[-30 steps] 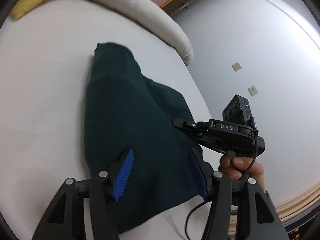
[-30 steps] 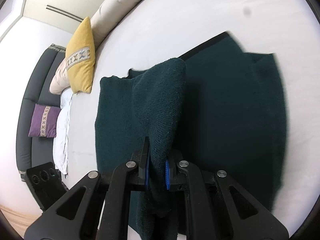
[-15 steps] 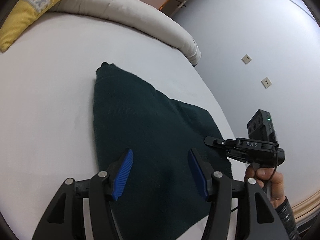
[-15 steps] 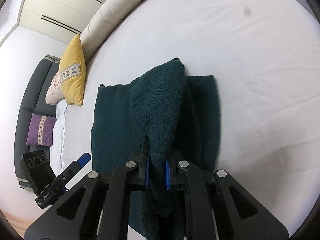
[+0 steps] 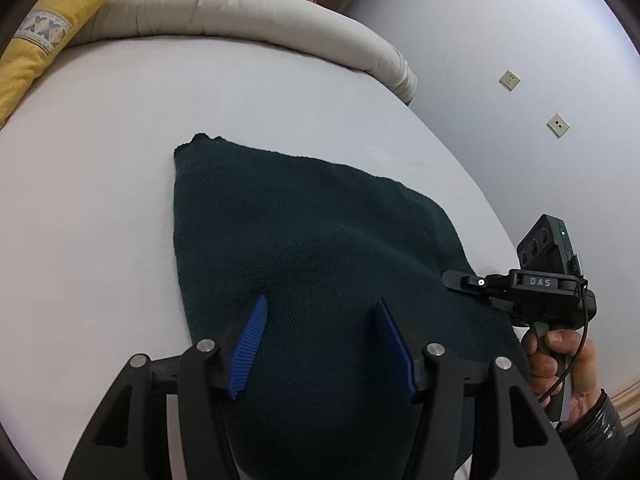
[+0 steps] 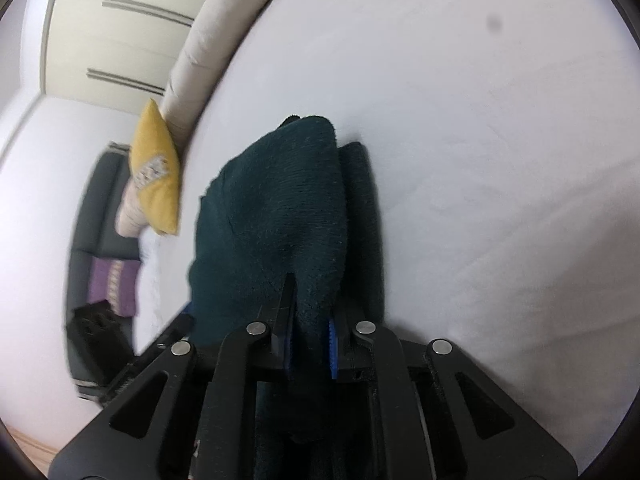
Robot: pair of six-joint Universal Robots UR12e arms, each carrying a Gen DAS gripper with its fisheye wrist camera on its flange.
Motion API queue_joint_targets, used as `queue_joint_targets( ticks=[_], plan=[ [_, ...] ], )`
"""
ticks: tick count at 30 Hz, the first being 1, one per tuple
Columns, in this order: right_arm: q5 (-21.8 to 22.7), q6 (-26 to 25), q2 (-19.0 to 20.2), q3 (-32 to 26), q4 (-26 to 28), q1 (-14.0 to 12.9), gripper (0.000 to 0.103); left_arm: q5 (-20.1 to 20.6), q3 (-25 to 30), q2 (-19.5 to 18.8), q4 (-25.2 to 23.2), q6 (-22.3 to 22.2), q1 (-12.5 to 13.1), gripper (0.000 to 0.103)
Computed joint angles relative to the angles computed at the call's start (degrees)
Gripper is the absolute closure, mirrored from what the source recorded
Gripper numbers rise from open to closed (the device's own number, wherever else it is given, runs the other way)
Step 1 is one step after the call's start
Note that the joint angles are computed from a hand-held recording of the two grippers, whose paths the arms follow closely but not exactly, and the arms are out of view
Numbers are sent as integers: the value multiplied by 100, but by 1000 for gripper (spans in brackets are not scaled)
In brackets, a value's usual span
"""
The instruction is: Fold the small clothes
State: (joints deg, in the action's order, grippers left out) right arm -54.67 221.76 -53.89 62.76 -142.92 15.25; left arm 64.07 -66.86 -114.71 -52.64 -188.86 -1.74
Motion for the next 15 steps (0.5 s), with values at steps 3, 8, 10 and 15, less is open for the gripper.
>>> queue_joint_targets(
  ticks=[3, 8, 10, 15],
  plan=[
    [-364, 35, -202, 165, 9, -3, 85, -83, 38, -4, -134, 31, 35, 44],
    [-951, -312, -645, 439, -365, 192, 85, -24, 48, 6, -183, 17, 22, 44],
    [-754, -724, -664, 366, -202, 255, 85, 57, 62, 4, -191, 0, -5, 44],
    [-625, -1188, -587, 347, 742, 361, 89, 152, 15, 35, -188, 79, -33, 44]
  ],
)
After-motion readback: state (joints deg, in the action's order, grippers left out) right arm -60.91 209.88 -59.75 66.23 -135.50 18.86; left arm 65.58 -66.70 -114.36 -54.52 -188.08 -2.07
